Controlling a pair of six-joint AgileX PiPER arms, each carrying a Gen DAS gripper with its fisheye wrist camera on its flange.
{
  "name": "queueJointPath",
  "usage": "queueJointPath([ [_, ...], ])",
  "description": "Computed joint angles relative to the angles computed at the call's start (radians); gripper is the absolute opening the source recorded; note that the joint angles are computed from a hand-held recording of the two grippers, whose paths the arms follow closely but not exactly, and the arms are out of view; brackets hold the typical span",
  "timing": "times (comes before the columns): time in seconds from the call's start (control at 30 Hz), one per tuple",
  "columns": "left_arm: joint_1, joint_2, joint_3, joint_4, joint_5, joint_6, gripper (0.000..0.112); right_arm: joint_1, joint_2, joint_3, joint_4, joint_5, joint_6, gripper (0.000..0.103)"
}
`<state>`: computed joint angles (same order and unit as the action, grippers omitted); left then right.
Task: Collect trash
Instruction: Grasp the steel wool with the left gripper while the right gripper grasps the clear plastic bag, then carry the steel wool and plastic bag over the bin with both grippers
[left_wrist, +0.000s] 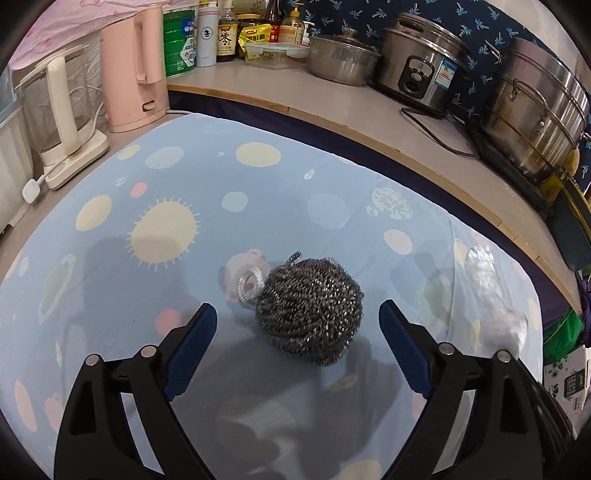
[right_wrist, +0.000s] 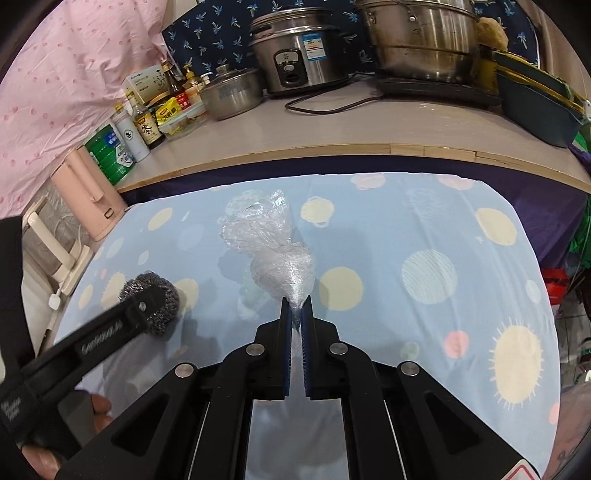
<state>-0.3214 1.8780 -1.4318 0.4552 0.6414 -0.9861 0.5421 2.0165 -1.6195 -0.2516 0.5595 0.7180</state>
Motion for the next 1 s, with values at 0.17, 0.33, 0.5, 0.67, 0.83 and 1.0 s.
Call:
queueJointPath([
  [0.17, 0.005, 0.042, -0.046, -0.022, 0.017, 0.051, 0.068, -0.004, -0.005, 0.029, 0.005, -0.017, 0.002, 0.005],
  [0.33, -0.004, 0.036, -0.044, -0.028, 0.020, 0.071, 0.056, -0.001, -0.018, 0.055, 0.001, -0.029, 0.010, 0.005],
  [0.5, -0.032, -0.005, -0.009, -0.002, 0.035, 0.041, 0.054, 0.014, -0.073, 0.120, -0.031, -0.049, 0.054, 0.005],
  [0.67, -0.075, -0.086, 0.042, 0.025, 0.056, 0.001, 0.054, 0.025, -0.163, 0.205, -0.052, -0.057, 0.090, 0.005],
  [0.83, -0.146, -0.181, 0.100, 0.050, 0.093, -0.051, 0.054, 0.043, -0.299, 0.318, -0.098, -0.055, 0.157, 0.005],
  [1.0, -0.257, -0.274, 0.147, 0.083, 0.148, -0.117, 0.054, 0.061, -0.449, 0.432, -0.144, -0.034, 0.223, 0.005],
])
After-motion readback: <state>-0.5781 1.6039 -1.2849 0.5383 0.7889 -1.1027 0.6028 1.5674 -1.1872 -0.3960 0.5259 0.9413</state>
